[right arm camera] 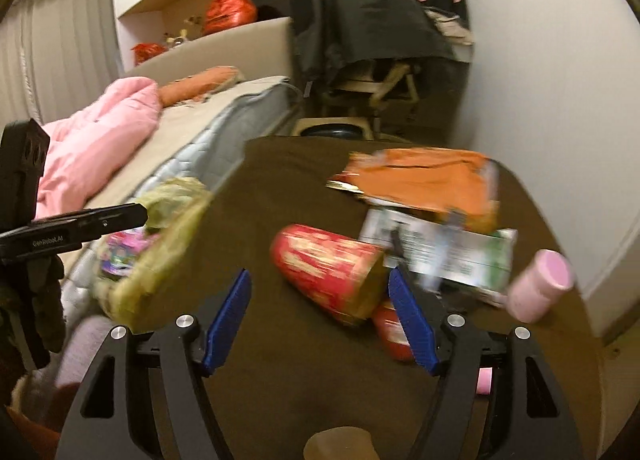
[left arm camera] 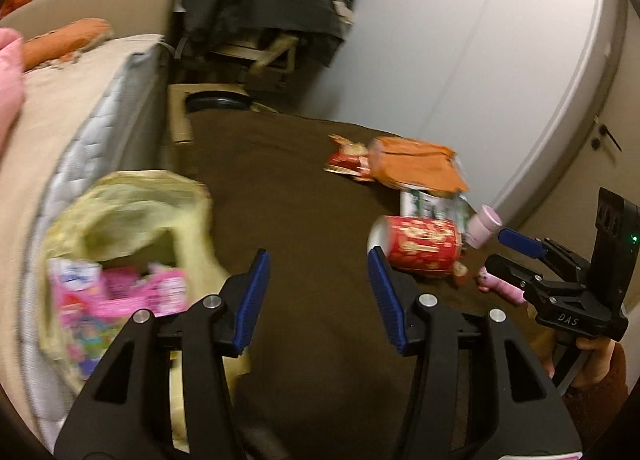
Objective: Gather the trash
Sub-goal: 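Move both open tools back over the table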
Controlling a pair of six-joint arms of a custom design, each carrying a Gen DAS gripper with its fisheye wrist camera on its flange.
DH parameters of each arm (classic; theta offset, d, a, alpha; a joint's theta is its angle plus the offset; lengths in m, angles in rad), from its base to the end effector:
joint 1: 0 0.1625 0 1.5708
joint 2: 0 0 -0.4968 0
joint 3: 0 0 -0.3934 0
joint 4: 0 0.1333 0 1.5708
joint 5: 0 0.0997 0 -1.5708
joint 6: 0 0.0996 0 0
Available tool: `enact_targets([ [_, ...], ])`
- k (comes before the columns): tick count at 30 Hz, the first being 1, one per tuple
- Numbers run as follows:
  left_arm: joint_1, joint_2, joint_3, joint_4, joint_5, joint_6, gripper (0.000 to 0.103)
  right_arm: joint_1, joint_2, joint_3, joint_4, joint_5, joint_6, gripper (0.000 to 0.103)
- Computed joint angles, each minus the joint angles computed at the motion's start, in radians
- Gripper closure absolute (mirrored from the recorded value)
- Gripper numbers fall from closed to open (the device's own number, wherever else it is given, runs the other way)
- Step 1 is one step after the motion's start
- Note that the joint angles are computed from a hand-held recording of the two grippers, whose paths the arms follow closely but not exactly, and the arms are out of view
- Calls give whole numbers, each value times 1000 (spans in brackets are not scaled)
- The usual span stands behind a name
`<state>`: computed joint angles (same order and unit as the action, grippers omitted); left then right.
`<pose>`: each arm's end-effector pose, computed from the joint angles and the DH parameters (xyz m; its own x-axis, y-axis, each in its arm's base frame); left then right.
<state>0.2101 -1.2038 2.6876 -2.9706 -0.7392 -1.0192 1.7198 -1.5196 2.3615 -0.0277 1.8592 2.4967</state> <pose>-0.2563 -0.2662 0.1591 -0.8719 0.1751 -0.4574 0.4427 0.6811 -0.5832 0.1454 -0.2618 0.2273 -0.7159 -0.3917 0.5779 -0.6736 0.6052 -0.4243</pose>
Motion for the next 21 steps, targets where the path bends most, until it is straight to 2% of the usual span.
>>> enact_targets([
  [5,63,179,-66,-217,-55,161,54,-134,-94,24,1,-37,-64,36],
  [10,159,277,-170,-304,-72,392,53,-258,-150,41,-7,-87,-131,36],
  [14,260,315,-256,-355,-74,593,52,-316,-164,39,-5,-118,-145,36],
  [16,331,328,-319,-343,-91,681,45,-327,-167,35,-8,-114,-144,36],
  [18,384,338,-371,-324,-111,723,44,-319,-163,31,-34,-83,-138,36],
  [21,469,370,-464,-278,-155,766,44,-281,-143,28,-106,12,-123,36],
])
